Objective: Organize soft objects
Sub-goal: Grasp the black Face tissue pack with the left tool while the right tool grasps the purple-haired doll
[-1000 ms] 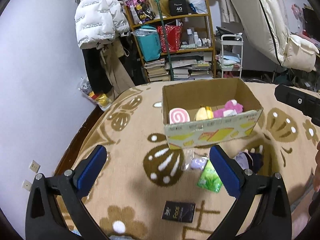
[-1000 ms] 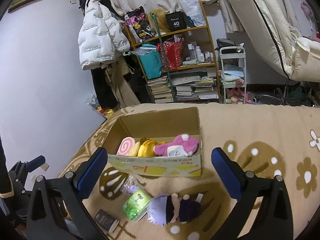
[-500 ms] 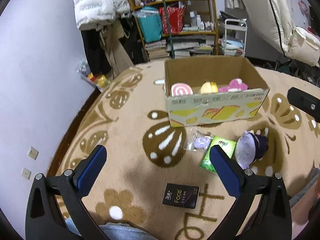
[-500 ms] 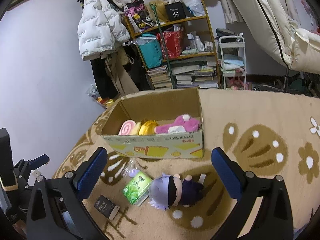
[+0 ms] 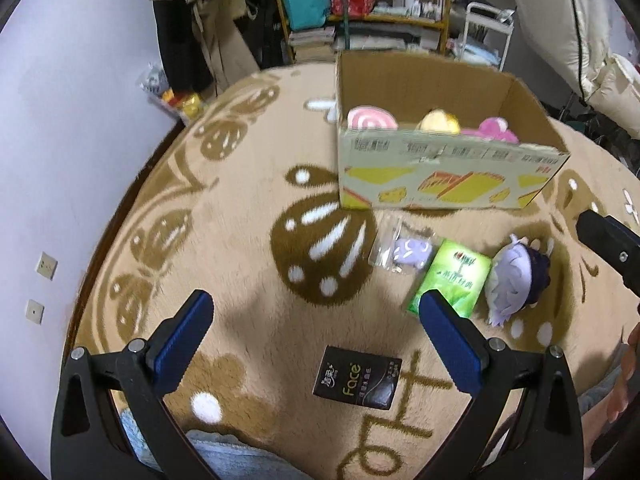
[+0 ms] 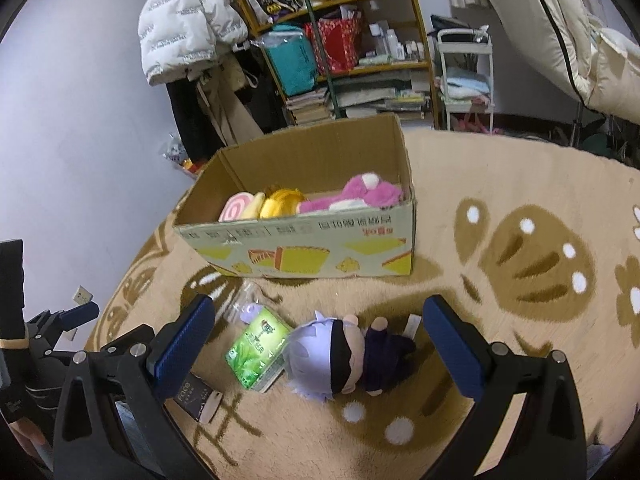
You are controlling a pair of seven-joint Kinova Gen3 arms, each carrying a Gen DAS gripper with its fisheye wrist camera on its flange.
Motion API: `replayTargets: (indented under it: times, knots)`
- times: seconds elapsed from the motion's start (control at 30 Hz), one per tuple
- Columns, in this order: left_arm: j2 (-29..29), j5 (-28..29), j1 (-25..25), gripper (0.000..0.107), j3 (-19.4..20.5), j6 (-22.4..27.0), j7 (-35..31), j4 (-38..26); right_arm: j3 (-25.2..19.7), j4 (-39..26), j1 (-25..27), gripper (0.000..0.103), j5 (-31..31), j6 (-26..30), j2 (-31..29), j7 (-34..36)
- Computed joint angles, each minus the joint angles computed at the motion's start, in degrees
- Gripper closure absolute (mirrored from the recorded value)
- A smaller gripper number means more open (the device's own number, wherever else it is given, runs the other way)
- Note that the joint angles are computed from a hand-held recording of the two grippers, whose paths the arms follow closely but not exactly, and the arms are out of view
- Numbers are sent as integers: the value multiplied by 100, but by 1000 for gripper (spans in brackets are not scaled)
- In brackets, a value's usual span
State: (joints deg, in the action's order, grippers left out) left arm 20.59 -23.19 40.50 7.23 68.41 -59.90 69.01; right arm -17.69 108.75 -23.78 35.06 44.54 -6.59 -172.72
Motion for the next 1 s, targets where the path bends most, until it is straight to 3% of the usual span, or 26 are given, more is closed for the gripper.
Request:
replayTargets:
  times: [0.6,1.0]
  knots:
    - [962,1073,-313,6,23,1142,-910,-888,604,-118,-60,0,-1186,-319,657,949]
    - [1600,1361,-279,6,-124,1981,-1192,-1468,899,-99,91,0,-2289,-431,963,1742]
